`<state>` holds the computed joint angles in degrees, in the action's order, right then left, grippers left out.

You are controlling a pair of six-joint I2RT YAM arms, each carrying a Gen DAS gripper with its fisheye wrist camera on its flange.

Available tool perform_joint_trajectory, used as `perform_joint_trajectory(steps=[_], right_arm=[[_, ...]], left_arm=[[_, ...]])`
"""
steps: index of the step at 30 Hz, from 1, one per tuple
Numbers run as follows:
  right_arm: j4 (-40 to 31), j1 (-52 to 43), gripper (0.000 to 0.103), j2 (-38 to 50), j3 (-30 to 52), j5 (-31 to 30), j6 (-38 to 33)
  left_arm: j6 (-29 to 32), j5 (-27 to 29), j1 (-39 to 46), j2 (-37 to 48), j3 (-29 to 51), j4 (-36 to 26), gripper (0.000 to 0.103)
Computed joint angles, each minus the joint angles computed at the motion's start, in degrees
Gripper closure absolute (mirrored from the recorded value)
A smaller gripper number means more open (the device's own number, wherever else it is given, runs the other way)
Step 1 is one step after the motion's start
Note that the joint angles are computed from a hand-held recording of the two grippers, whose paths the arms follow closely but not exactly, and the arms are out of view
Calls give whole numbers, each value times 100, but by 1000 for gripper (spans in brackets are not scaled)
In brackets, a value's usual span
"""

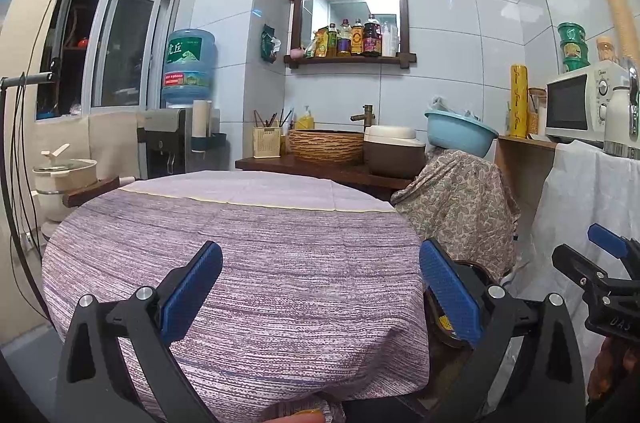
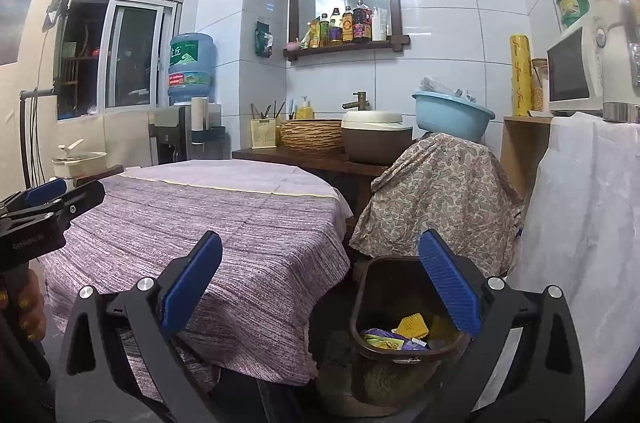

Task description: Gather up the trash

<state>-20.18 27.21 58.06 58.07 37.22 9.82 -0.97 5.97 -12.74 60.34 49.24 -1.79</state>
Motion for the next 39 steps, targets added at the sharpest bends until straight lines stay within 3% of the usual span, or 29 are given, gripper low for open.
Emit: perform_joint_trajectory(steps=[39], right_arm=[[-21, 3, 6, -56, -88, 42, 116]], left_arm=[[-65, -122, -130, -51, -3, -84, 5]])
